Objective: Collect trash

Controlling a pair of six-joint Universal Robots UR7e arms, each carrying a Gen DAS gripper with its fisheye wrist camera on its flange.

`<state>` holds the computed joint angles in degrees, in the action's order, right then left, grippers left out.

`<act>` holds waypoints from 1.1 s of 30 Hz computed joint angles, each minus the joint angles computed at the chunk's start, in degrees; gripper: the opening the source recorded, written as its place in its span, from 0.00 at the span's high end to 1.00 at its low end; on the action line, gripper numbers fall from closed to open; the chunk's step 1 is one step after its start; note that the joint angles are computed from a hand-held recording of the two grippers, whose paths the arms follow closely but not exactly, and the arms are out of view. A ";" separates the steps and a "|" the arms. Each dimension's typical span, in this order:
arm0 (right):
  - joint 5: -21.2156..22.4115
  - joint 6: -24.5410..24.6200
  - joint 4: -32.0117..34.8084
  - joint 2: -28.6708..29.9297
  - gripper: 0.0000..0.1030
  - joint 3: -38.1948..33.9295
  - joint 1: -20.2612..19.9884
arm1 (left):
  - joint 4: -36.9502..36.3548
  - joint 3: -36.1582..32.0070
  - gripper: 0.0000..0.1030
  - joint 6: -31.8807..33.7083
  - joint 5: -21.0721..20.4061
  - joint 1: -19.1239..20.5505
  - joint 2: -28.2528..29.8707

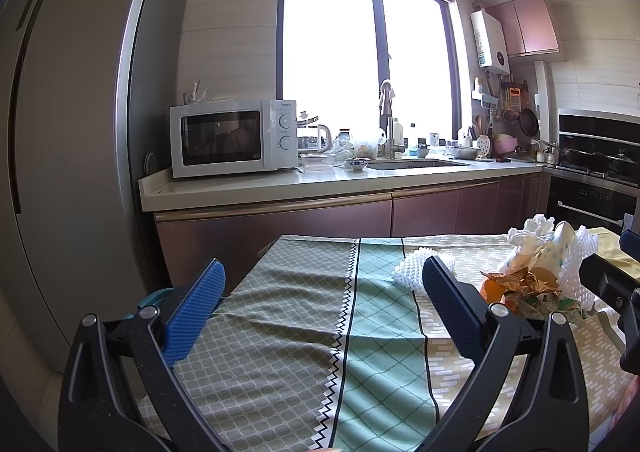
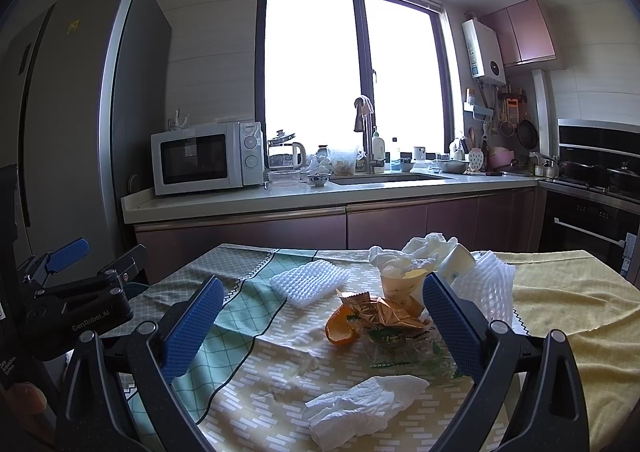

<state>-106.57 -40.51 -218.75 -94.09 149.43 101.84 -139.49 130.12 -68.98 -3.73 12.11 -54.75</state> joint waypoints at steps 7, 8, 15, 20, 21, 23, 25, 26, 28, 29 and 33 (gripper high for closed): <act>-0.30 -0.09 -0.07 0.18 0.06 -0.16 0.20 | -2.47 0.19 0.05 1.88 -0.08 -0.05 0.35; -0.19 -0.03 0.06 0.14 0.06 -0.17 0.17 | -3.94 0.25 0.05 2.99 -0.08 -0.02 0.63; 0.17 -0.06 0.48 0.04 0.06 -0.32 0.10 | -3.41 0.18 0.05 2.60 0.00 -0.05 0.57; 0.60 0.06 1.11 -0.40 0.06 -0.23 -0.21 | -4.42 0.20 0.05 3.47 -0.06 -0.03 0.72; 0.73 0.06 1.20 -0.48 0.06 -0.20 -0.32 | -5.44 0.29 0.05 4.20 -0.13 -0.04 0.88; 1.19 0.07 1.43 -0.81 0.06 -0.05 -0.65 | -4.78 0.20 0.05 3.70 -0.14 -0.14 0.86; 1.18 0.12 1.56 -0.87 0.06 -0.06 -0.67 | -5.58 0.20 0.05 4.29 -0.16 -0.11 1.04; 1.22 0.06 1.47 -0.85 0.06 -0.02 -0.66 | -5.02 0.18 0.05 3.86 -0.17 -0.12 0.93; 1.25 0.10 1.60 -0.82 0.06 -0.05 -0.70 | -4.38 0.07 0.05 3.39 -0.21 -0.14 0.96; 1.40 0.11 1.70 -0.98 0.06 0.08 -0.85 | -3.35 -0.01 0.05 2.59 -0.27 -0.21 0.85; 1.90 0.33 2.25 -1.46 0.06 0.26 -1.36 | -3.85 -0.11 0.05 2.99 -0.50 -0.23 1.13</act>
<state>-104.67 -40.18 -216.50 -95.56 149.69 100.48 -143.34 130.01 -65.98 -4.23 11.87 -53.61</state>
